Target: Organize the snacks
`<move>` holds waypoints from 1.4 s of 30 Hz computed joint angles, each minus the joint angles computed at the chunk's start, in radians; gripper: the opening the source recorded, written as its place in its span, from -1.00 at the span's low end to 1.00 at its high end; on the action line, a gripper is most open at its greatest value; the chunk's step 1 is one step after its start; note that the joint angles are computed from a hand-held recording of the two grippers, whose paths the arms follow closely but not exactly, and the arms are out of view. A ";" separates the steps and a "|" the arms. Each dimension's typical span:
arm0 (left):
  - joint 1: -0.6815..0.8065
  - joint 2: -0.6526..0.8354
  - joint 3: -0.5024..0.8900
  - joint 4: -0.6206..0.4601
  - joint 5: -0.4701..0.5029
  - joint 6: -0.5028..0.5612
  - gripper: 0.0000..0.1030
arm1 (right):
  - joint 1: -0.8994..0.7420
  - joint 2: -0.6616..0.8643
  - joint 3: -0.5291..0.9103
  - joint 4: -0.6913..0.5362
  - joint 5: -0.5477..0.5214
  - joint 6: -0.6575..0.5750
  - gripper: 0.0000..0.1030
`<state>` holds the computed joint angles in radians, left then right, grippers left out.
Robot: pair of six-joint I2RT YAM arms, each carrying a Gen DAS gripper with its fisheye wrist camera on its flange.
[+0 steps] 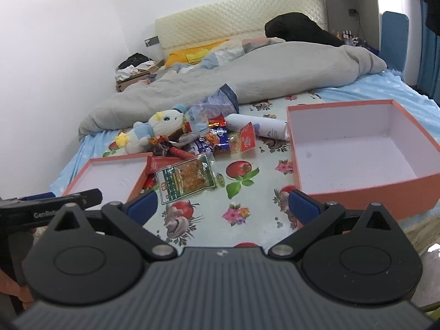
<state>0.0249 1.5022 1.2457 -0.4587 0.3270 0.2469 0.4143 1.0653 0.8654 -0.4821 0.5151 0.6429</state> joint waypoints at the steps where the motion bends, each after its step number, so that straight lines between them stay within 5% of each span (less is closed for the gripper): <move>1: -0.001 0.004 0.001 0.001 0.000 0.005 1.00 | -0.001 -0.001 -0.003 0.007 0.004 -0.005 1.00; 16: -0.011 0.064 0.013 0.011 0.003 0.008 1.00 | -0.020 0.006 -0.042 0.067 -0.061 -0.022 1.00; 32: -0.053 0.298 0.159 0.029 -0.017 -0.010 1.00 | -0.179 0.138 -0.034 0.207 -0.266 -0.105 0.62; 42: -0.063 0.456 0.264 0.042 0.086 -0.036 1.00 | -0.290 0.303 0.027 0.306 -0.425 -0.187 0.56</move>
